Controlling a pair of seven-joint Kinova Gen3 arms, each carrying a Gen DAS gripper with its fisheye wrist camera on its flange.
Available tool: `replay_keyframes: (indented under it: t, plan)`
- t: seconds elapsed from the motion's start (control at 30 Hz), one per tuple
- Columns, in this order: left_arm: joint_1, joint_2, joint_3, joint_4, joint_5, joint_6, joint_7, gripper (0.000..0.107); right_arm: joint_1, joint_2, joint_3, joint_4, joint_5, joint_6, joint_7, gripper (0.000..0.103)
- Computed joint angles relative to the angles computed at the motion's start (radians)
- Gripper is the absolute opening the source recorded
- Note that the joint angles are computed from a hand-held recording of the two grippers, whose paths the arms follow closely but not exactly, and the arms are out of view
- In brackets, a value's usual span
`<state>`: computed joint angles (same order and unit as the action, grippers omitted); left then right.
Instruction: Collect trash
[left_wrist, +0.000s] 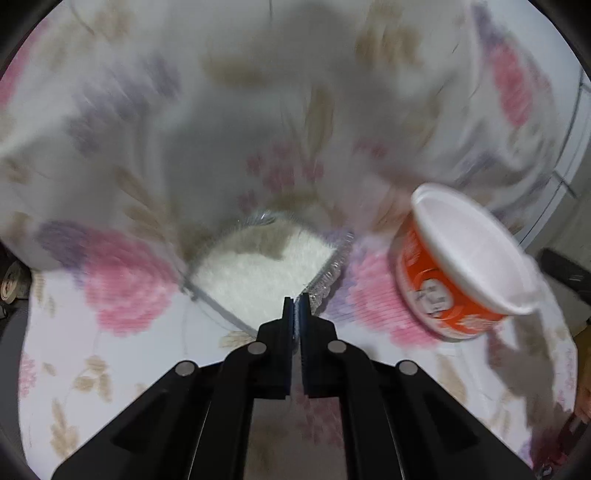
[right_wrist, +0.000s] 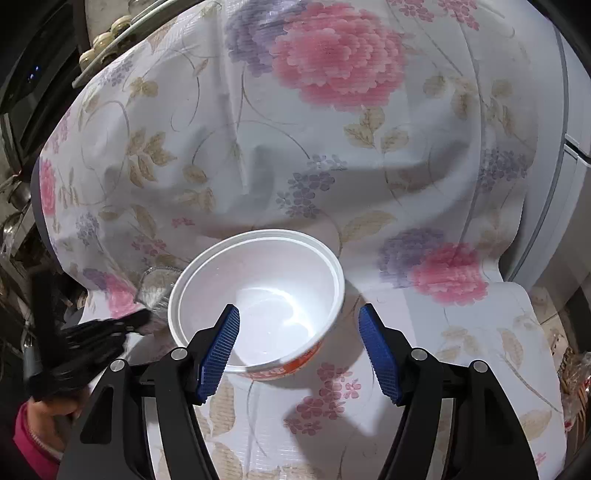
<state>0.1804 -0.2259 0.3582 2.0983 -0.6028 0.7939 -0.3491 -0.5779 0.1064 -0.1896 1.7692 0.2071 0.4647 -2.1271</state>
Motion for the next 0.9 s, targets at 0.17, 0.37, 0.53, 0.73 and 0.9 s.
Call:
replay_keyframes:
  t: [0.17, 0.37, 0.53, 0.73, 0.9]
  plan:
    - [0.010, -0.143, 0.104, 0.000, 0.002, 0.120, 0.062, 0.001, -0.056, 0.055, 0.028, -0.062, 0.108, 0.069, -0.113, 0.061]
    - [-0.007, -0.286, 0.159, 0.004, 0.111, 0.170, 0.020, 0.001, -0.040, 0.062, 0.020, -0.054, 0.061, 0.093, -0.142, 0.007]
    - [-0.042, -0.345, 0.289, -0.017, 0.199, 0.218, -0.008, 0.001, -0.017, -0.097, -0.018, 0.037, -0.006, 0.113, -0.066, 0.005]
    - [-0.076, -0.389, 0.420, -0.045, 0.360, 0.237, -0.021, 0.001, 0.046, -0.300, -0.033, 0.163, -0.183, 0.239, 0.047, 0.005]
    - [-0.155, -0.401, 0.492, -0.041, 0.439, 0.197, -0.039, 0.001, 0.145, -0.394, -0.031, 0.259, -0.232, 0.274, 0.049, 0.009]
